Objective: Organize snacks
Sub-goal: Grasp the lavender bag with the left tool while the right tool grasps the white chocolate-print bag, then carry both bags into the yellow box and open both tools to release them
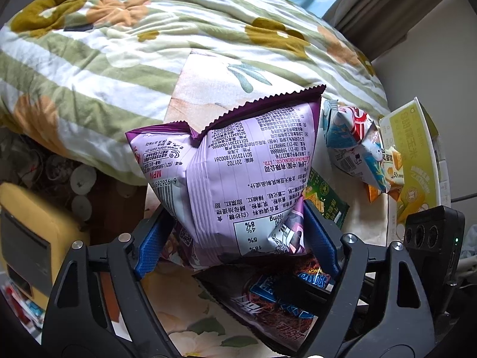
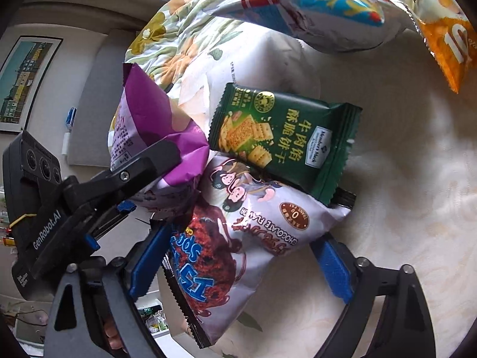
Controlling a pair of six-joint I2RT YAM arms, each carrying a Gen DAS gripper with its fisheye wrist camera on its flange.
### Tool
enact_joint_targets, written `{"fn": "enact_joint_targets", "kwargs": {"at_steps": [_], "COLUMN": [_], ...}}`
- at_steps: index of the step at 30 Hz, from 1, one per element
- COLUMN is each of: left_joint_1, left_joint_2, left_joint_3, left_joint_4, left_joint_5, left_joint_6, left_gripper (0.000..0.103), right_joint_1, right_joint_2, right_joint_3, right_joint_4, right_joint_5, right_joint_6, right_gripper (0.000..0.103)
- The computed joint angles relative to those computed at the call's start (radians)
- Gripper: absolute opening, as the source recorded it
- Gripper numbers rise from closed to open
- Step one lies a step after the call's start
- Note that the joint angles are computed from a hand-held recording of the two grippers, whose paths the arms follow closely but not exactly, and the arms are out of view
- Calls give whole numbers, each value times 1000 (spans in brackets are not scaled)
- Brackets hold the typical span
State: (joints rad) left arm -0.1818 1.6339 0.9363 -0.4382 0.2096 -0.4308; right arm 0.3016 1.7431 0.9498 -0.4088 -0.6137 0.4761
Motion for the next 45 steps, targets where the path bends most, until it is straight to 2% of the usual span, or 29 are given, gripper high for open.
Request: {"fn": "enact_joint_targets", "kwargs": {"at_steps": [1,3,6,22,33,39,42,45], "left_joint_1": [1,4,3,-45,-143,-246,-317,-398], "left_joint_2": [-3,-10,-22,-158,-257,-235,-197,-134], "left_joint_3": [-2,-8,-12,-14,92,244,337,450], "left_joint_4": [2,4,0,-76,-210,-268,-281,-290], "left_joint_5": [2,7,12,-1,-40,-80,-116,-164], "left_joint_6": [-1,1,3,6,13,-13,-33,-64], "left_gripper": [81,80,78,76,76,76,76,76], "right_joint_1": [-2,3,10,-6,-76,-203,-313,-468], "right_joint_2": [-1,-12,-39,-200,-465,-605,-634,-634], "right_joint_3": [-6,-17,-37,-125,-182,-120,-53,18], "right_joint_4": [14,23,20,-51,-179,-334,-418,-492], "right_joint_5": [-12,-11,2,69,132,170,171,114], "right_joint_6": [2,-5,-18,-23,-46,-152,-265,-392], "right_gripper": [72,66,62,61,61,61,61,61]}}
